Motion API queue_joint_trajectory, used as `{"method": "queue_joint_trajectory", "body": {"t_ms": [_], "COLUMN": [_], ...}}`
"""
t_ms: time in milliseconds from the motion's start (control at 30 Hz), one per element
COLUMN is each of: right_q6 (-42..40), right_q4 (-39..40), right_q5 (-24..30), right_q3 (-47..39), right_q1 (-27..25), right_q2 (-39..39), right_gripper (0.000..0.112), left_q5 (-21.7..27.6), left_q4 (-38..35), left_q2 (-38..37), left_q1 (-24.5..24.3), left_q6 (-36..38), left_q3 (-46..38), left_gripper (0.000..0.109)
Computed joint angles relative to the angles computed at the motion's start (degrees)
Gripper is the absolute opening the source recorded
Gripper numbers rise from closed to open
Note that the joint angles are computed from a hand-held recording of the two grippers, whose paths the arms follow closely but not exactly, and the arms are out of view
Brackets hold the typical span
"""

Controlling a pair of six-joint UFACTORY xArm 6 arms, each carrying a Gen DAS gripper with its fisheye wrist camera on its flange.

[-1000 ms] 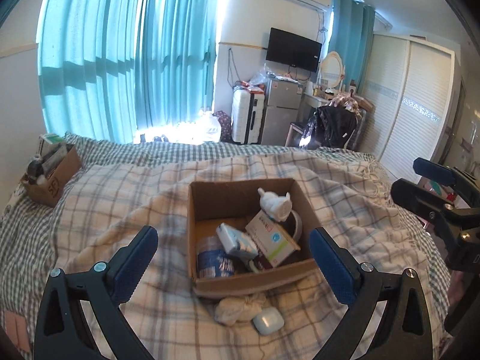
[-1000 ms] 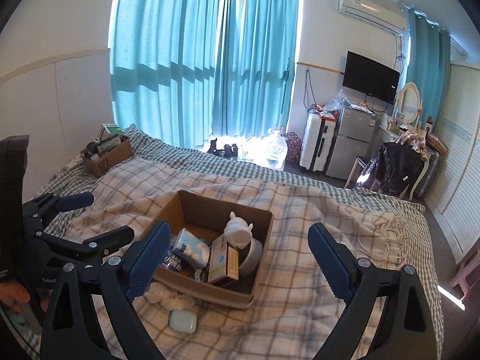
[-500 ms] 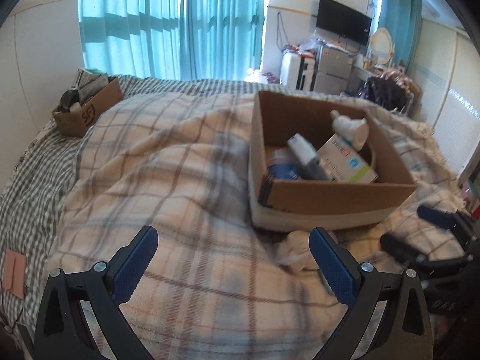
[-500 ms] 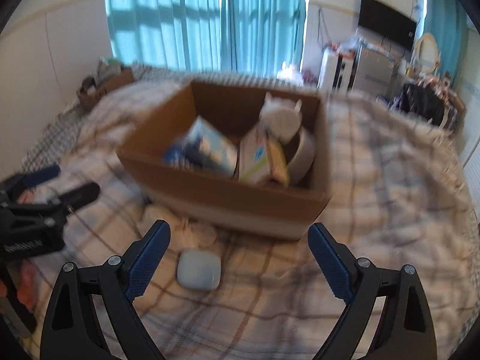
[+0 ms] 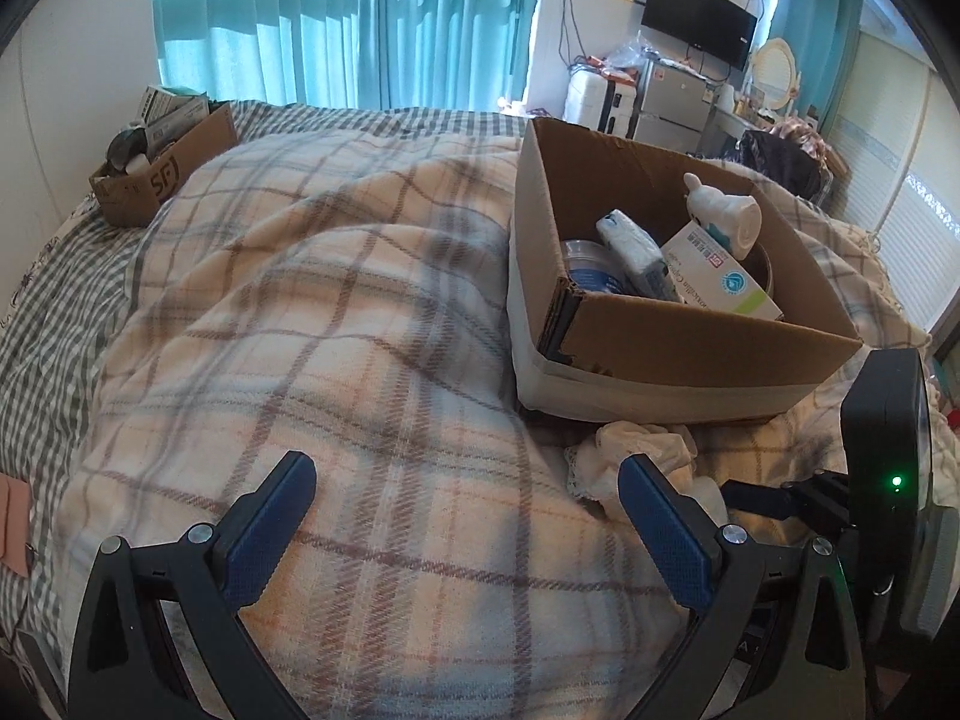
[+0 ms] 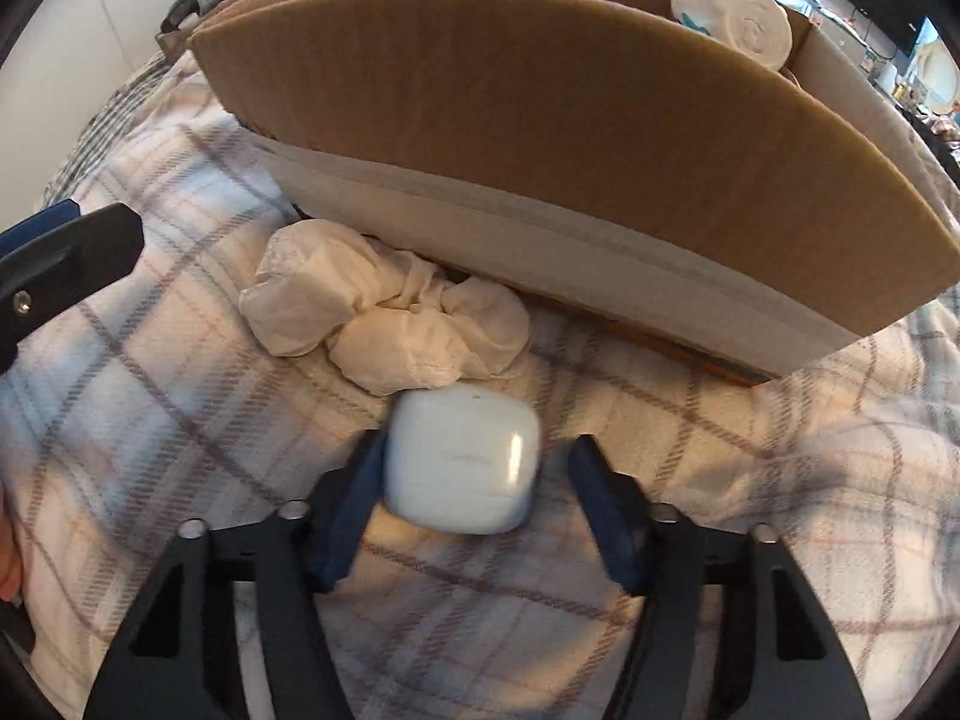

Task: Organize objects
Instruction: 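Grasp the white earbud case with the right gripper while the left grasps the white cloth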

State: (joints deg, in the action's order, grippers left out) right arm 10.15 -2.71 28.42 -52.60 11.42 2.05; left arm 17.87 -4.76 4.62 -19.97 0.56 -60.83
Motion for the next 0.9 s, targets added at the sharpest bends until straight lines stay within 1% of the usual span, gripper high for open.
{"method": "queue_joint_trajectory", "body": {"t_ms": [100, 167, 200, 333, 367, 433, 533, 567, 600, 633, 700, 733, 800, 867, 900], "right_q6": [0.7, 1.1, 2.4, 13.3, 15.1, 16.2, 15.4, 16.1, 14.9, 13.8, 12.7, 12.1, 10.6, 11.0, 11.1], "right_q4": [-1.3, -1.6, -2.9, -16.8, -19.1, -20.0, -18.9, -18.9, -17.4, -16.1, -14.7, -14.0, -12.5, -12.5, -12.5], "right_q5": [-0.6, -2.2, -2.8, -3.7, -3.8, -4.3, -4.5, -4.6, -4.5, -4.9, -5.3, -5.6, -5.8, -5.8, -5.7], "right_q3": [1.9, 4.2, 5.1, 8.5, 9.2, 10.5, 10.7, 9.9, 9.7, 9.7, 9.3, 9.4, 9.4, 9.2, 9.2], "right_q1": [0.0, -0.4, -0.7, -2.6, -3.4, -4.9, -7.1, -6.9, -7.1, -7.3, -7.3, -7.3, -7.5, -7.1, -7.1], "right_q2": [-2.2, -5.0, -6.3, -12.7, -14.3, -16.9, -18.0, -17.1, -17.1, -17.0, -16.4, -16.3, -16.1, -15.4, -15.2], "right_gripper": [0.051, 0.051, 0.051, 0.051, 0.051, 0.051, 0.051, 0.051, 0.051, 0.051, 0.051, 0.051, 0.051, 0.051, 0.051], "left_q5": [0.1, 0.5, 0.6, 2.9, 3.3, 4.4, 7.6, 8.7, 9.8, 10.7, 11.7, 11.8, 11.7, 11.0, 10.9], "left_q4": [-2.2, -4.8, -5.0, -3.8, -3.6, -4.5, -7.8, -8.4, -7.8, -6.6, -6.8, -6.5, -3.1, -0.9, 0.1], "left_q2": [-0.2, -0.2, -0.1, 0.4, 0.6, 1.6, 5.0, 6.6, 8.2, 9.8, 12.4, 13.1, 14.4, 14.9, 15.0], "left_q1": [-0.4, -0.7, -0.9, -2.3, -2.9, -4.2, -5.9, -6.4, -6.7, -7.0, -7.6, -7.8, -8.2, -8.5, -8.7], "left_q6": [2.6, 5.1, 5.3, 5.2, 5.3, 7.0, 9.6, 10.2, 9.8, 8.7, 8.9, 8.7, 6.5, 5.3, 4.8], "left_q3": [0.2, 0.1, 0.1, -1.1, -1.4, -2.7, -6.7, -8.4, -10.1, -11.7, -14.0, -14.5, -15.3, -15.2, -15.0], "left_gripper": [0.103, 0.103, 0.103, 0.103, 0.103, 0.103, 0.101, 0.097, 0.092, 0.09, 0.084, 0.081, 0.074, 0.073, 0.065]}}
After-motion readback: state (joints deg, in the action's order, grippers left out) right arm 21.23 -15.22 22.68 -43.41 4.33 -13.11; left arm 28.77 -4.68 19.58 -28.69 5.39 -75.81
